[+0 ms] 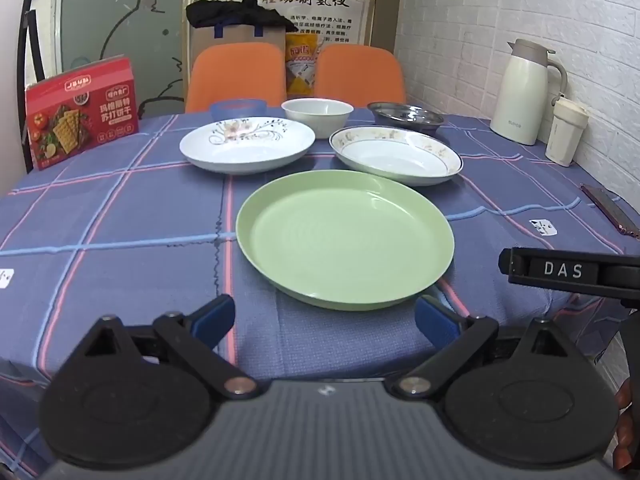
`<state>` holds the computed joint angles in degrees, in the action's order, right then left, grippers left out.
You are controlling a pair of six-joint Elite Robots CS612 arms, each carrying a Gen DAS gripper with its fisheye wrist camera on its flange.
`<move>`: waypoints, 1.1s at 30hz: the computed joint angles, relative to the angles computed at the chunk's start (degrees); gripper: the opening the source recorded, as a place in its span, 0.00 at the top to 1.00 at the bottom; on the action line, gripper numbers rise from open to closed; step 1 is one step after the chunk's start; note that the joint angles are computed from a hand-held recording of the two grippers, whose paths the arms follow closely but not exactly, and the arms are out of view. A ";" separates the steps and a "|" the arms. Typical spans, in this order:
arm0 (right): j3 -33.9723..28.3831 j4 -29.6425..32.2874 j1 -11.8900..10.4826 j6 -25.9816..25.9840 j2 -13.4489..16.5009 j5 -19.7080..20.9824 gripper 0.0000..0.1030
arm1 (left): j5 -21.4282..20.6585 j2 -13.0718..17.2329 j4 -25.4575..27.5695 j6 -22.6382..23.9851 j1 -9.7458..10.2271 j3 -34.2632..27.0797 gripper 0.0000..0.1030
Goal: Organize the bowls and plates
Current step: 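Move the left gripper toward the light green plate's rim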
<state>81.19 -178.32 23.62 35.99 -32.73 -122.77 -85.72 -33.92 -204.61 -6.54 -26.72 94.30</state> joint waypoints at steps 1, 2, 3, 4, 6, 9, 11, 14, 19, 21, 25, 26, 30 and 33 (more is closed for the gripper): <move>0.04 0.15 0.00 0.24 -0.04 0.00 0.12 | -0.44 0.06 0.44 -0.29 0.22 -0.29 0.07; 0.05 0.19 0.00 0.32 -0.04 -0.04 0.12 | -0.14 -0.13 -0.11 -0.18 0.11 0.04 0.07; 0.06 0.22 0.00 0.36 -0.04 -0.05 0.12 | 0.39 -0.40 -0.19 -0.06 -0.17 0.42 0.07; 0.06 0.28 0.00 0.40 -0.03 -0.01 0.12 | 0.49 -0.44 -0.16 -0.28 -0.24 0.47 0.07; 0.05 0.41 -0.02 0.33 -0.02 0.25 0.12 | -0.84 -0.42 0.48 -0.77 0.39 0.07 0.07; -0.47 0.71 0.12 -0.17 0.03 0.85 0.12 | -1.17 -0.40 0.83 -0.94 0.48 -0.05 0.07; -0.49 0.40 0.18 -0.45 0.06 0.95 0.12 | -1.07 -0.36 0.78 -1.04 0.46 -0.03 0.07; -0.92 0.77 0.22 -0.75 0.19 0.84 0.12 | -1.00 -0.37 0.98 -1.08 0.47 -0.09 0.07; -0.99 0.41 0.27 -1.14 0.40 1.14 0.12 | -1.29 -0.31 1.18 -1.36 0.65 -0.14 0.07; -1.17 0.49 0.33 -1.16 0.45 1.10 0.12 | -1.47 -0.27 1.30 -1.46 0.73 -0.20 0.07; -1.46 0.55 0.44 -1.49 0.65 0.99 0.12 | -1.51 -0.26 1.34 -1.42 0.79 -0.26 0.07; -1.49 0.59 0.43 -1.56 0.66 1.08 0.12 | -1.45 -0.26 1.35 -1.44 0.79 -0.25 0.07; -1.69 0.70 0.49 -1.66 0.79 1.18 0.12 | -1.72 -0.29 1.51 -1.60 0.84 -0.29 0.07; -1.69 0.67 0.55 -1.80 0.77 1.24 0.12 | -1.52 -0.28 1.39 -1.49 0.80 -0.26 0.07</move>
